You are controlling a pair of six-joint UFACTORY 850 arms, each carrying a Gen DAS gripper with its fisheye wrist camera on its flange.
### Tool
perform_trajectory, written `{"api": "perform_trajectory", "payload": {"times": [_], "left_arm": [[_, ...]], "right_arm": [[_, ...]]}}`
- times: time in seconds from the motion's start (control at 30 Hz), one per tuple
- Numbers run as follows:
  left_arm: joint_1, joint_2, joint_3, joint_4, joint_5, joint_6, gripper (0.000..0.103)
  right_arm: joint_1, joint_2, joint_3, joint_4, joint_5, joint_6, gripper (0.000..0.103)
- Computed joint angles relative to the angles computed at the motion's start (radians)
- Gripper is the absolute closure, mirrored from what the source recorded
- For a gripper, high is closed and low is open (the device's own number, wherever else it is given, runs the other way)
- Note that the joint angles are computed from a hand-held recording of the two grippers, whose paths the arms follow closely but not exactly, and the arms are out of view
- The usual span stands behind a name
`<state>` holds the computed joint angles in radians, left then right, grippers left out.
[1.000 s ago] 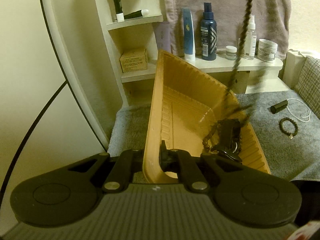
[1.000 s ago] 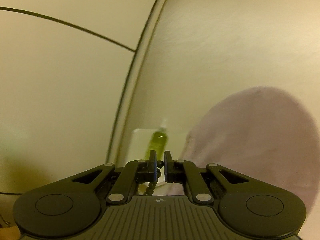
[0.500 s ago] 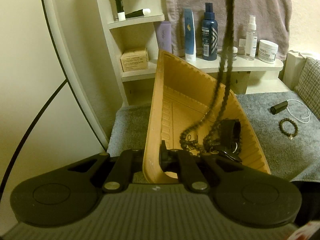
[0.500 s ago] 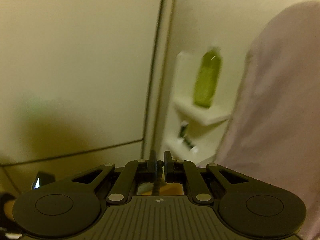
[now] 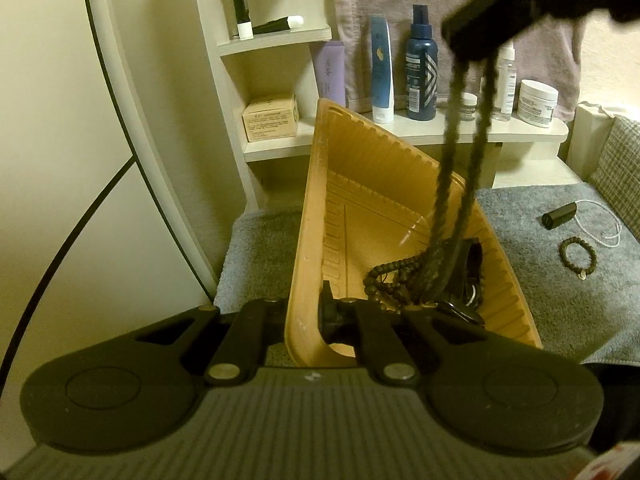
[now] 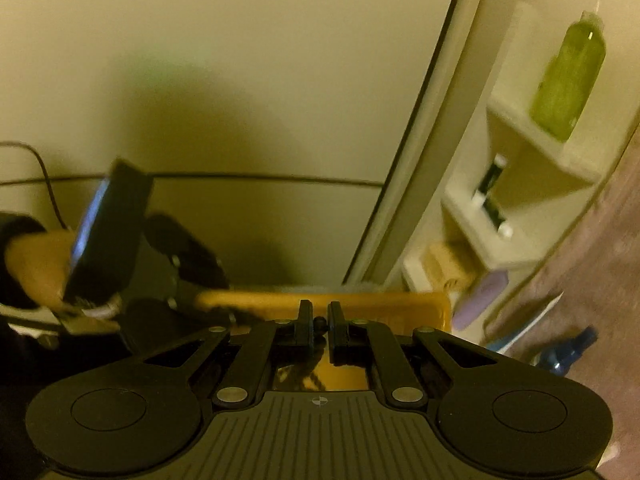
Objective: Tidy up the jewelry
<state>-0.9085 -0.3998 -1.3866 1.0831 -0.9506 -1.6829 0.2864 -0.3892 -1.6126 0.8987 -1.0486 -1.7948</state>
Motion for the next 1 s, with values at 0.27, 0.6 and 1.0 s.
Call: {"api": "perform_trajectory", "payload": {"times": [0.27,0.6,1.0], "left_arm": [[-0.002,0.001,0.003,0.0,-0.001,-0.006,0.098],[0.001,0.002,0.002,-0.005,0.001,-0.004,0.098],[0.001,0.001,0.003,-0.003,0.001,-0.005,0.098]], "right_arm": [[0.009,-0.069,-0.011,-0.067,0.01,0.112,0.096],[-0.048,-0.037,0.053,0.067,0.027,0.151,0.096],[-0.226,0.144,0.438,0.475,0.25,0.149,0.051]]}}
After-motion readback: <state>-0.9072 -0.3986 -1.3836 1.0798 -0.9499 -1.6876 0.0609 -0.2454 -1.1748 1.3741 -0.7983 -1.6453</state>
